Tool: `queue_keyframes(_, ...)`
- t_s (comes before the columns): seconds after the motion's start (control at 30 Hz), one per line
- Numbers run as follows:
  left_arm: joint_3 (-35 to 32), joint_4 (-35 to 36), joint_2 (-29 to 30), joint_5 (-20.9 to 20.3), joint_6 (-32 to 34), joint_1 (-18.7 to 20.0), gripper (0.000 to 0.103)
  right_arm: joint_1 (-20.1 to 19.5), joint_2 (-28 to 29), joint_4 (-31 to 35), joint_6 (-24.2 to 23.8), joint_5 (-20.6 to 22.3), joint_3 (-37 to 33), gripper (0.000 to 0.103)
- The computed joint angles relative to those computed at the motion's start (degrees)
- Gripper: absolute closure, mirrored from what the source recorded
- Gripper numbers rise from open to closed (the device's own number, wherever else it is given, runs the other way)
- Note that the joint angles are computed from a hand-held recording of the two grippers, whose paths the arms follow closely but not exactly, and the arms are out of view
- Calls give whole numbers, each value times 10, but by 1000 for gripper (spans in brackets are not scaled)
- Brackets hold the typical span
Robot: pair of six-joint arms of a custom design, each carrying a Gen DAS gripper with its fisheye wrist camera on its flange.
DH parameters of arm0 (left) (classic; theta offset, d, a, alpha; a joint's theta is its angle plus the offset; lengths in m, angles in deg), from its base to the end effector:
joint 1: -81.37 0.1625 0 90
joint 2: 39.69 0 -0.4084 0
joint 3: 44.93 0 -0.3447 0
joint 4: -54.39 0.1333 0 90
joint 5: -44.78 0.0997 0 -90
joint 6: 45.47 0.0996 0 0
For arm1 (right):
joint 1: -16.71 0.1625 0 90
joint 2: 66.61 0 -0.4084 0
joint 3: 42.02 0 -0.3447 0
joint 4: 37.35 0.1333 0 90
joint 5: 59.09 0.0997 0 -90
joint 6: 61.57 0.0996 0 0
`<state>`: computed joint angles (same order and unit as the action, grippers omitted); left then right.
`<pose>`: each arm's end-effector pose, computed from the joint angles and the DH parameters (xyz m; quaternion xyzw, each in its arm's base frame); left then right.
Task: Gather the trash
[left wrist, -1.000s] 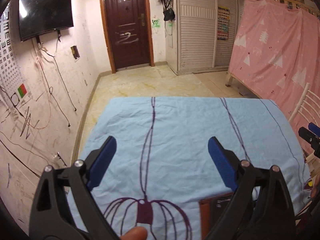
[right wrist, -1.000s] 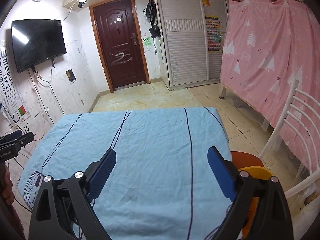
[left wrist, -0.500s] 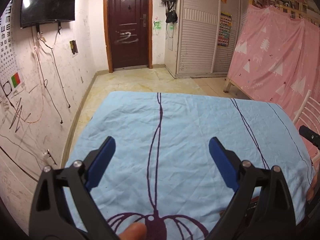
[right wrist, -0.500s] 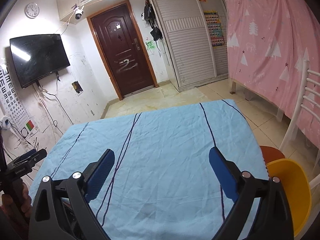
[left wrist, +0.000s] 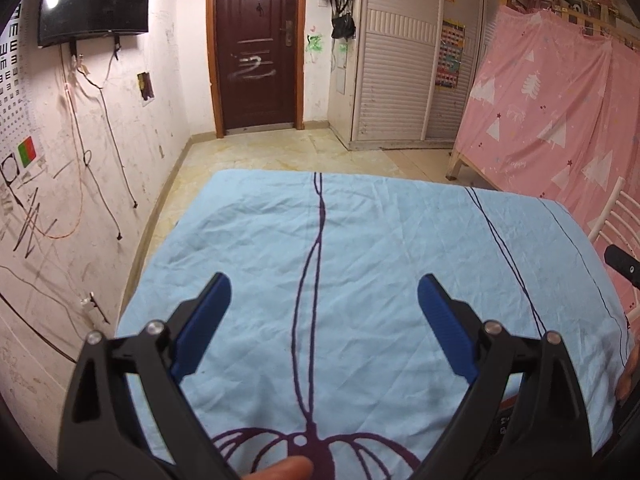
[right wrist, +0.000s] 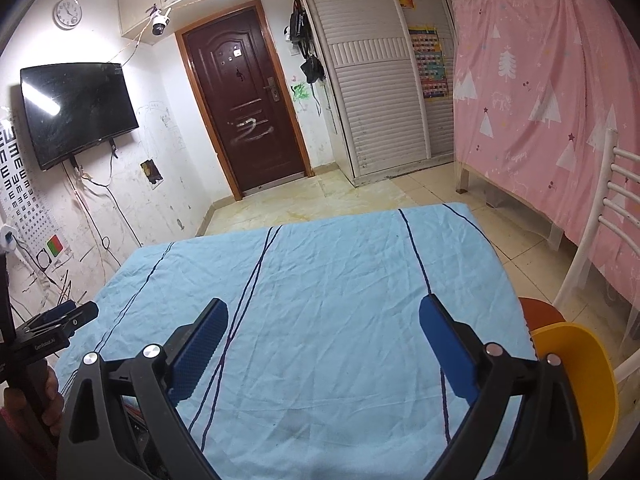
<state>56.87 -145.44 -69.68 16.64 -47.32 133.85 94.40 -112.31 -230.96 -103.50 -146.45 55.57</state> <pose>-0.1710 -0.5858 0.0636 0.0890 0.8233 -0.4268 0.3634 -0.0013 -0.6526 0.2002 0.2397 -0.8672 0.3976 0.1803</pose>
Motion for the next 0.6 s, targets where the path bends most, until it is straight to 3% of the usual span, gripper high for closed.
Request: queue_keyframes(0.6,-6,5,9,10,5,2,9,-3,-1,-3,-1,5,1,11)
